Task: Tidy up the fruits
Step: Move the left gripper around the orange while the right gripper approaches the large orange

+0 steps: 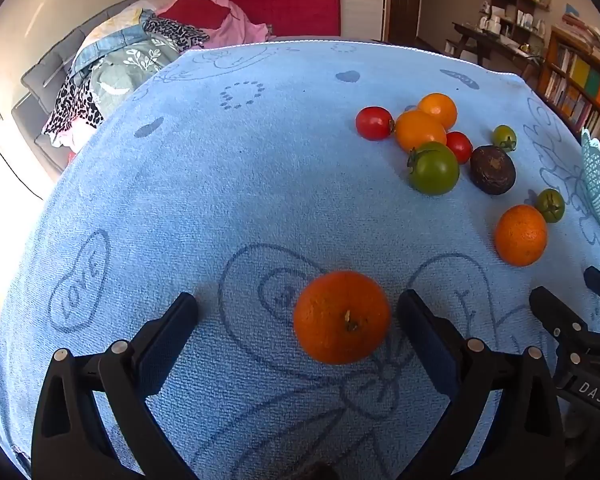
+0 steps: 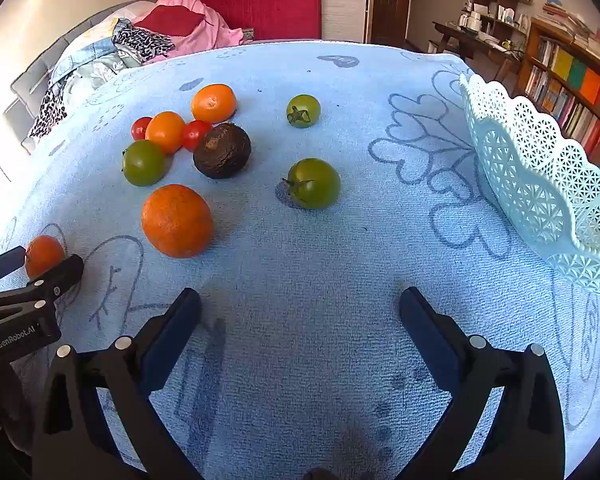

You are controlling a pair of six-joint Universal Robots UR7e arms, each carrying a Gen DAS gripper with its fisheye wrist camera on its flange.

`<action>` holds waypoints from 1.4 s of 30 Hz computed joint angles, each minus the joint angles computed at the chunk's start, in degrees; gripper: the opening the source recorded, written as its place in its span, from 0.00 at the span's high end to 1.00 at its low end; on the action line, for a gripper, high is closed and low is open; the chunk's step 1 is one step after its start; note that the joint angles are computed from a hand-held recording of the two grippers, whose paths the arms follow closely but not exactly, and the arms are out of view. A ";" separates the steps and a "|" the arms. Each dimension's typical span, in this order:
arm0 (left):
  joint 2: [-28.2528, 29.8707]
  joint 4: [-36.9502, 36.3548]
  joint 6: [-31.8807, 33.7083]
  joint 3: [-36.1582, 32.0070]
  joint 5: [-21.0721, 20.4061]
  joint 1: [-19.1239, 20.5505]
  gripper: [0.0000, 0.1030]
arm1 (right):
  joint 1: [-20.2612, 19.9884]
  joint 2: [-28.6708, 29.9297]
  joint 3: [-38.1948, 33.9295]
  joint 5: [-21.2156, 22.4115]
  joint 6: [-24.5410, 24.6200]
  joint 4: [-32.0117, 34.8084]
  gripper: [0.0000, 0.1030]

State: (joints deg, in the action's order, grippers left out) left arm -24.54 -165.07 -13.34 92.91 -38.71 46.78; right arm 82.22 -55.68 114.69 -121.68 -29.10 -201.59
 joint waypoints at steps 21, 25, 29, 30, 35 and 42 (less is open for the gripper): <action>0.15 0.49 0.06 -0.05 0.94 -0.22 0.05 | 0.03 0.06 -0.04 -0.08 -0.12 -0.12 0.02; 0.15 0.48 0.05 -0.04 0.96 -0.22 0.05 | -0.01 -0.03 -0.07 0.04 -0.05 0.17 0.02; 0.18 0.47 0.08 -0.07 1.00 -0.22 0.05 | 0.12 -0.18 0.16 -0.09 -0.03 0.42 0.02; 0.17 0.48 0.05 -0.05 1.00 -0.24 0.05 | 0.23 -0.25 0.26 -0.21 -0.01 0.45 0.02; 0.17 0.48 0.05 -0.04 1.03 -0.25 0.05 | 0.18 -0.18 0.10 -0.13 -0.02 0.49 0.02; 0.40 0.70 -0.38 -0.46 0.53 -0.18 0.05 | -0.56 -0.67 0.20 1.65 -0.26 0.65 0.02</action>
State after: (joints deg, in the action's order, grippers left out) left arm -24.15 -164.37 -13.72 92.45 -38.18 46.61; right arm 81.66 -56.35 114.88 -120.04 -29.36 -200.94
